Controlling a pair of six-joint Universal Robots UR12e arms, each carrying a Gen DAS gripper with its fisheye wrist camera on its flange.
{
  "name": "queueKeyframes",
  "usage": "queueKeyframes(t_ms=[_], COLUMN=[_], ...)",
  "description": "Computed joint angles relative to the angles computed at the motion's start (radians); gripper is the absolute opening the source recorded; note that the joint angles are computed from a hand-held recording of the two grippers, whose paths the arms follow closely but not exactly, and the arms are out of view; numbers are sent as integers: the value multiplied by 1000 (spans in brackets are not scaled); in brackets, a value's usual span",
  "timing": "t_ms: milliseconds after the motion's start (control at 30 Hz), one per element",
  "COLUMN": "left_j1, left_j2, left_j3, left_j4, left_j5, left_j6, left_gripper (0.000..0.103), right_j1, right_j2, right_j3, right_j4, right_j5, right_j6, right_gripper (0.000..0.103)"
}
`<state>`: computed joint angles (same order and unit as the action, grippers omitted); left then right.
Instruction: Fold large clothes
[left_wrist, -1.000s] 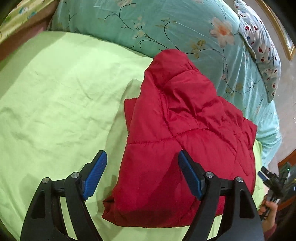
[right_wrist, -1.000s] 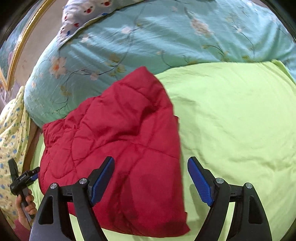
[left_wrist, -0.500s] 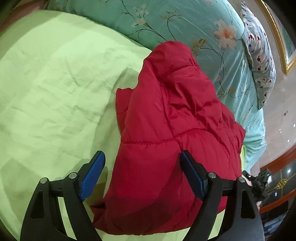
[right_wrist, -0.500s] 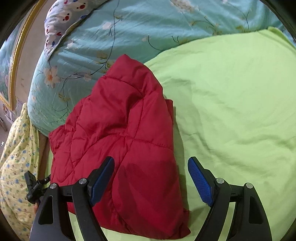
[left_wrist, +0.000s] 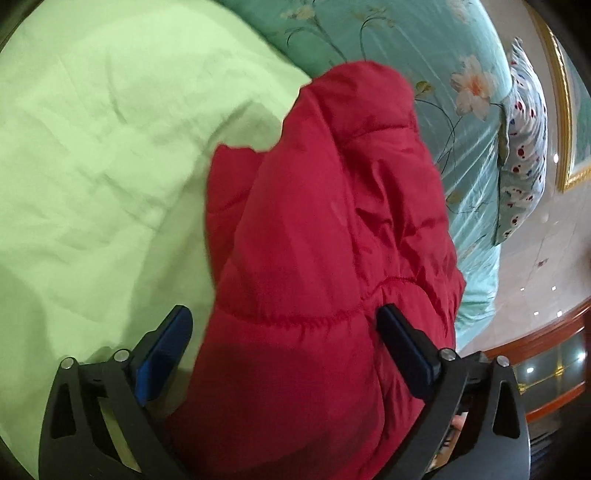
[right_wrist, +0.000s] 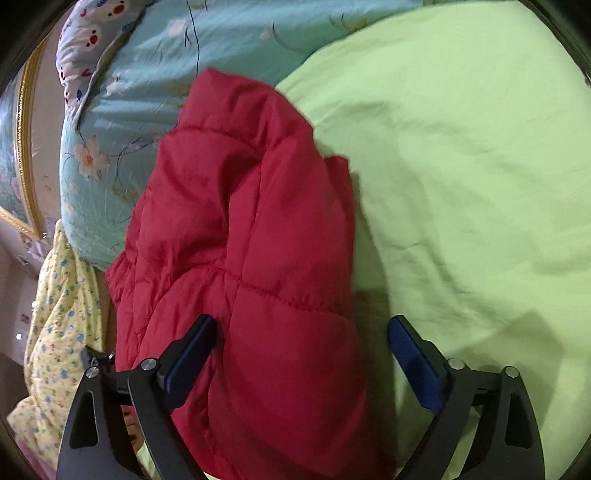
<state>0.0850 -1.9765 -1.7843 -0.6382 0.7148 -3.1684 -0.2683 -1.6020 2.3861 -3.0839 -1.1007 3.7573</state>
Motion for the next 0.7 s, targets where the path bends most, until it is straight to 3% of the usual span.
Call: queueKeyframes(t_ms=[167,300,433,500,700], left_j1=[-8,-19,-15,-10,24], left_j2=[-11,2,18,31,107], left_j3=[18,18,8,-2,-67], left_j4=[-27,-24,-9,-2,-13], left_j5=[-17,0,-12,-21,-71], left_j6=[31,93,121,132,197], left_gripper=[101,84,61,55,50], right_j1=[2,19,28,35,79], right_j2=[37,57,45,22,-55], right_j3=[-18,-35,-38,-39,-51], right_j4=[-26,-31,-22,-8,62], right_j5=[53,64,50,40,12], right_j6=[-7,4,5,3,-17], right_gripper=[95,88,65,49,40])
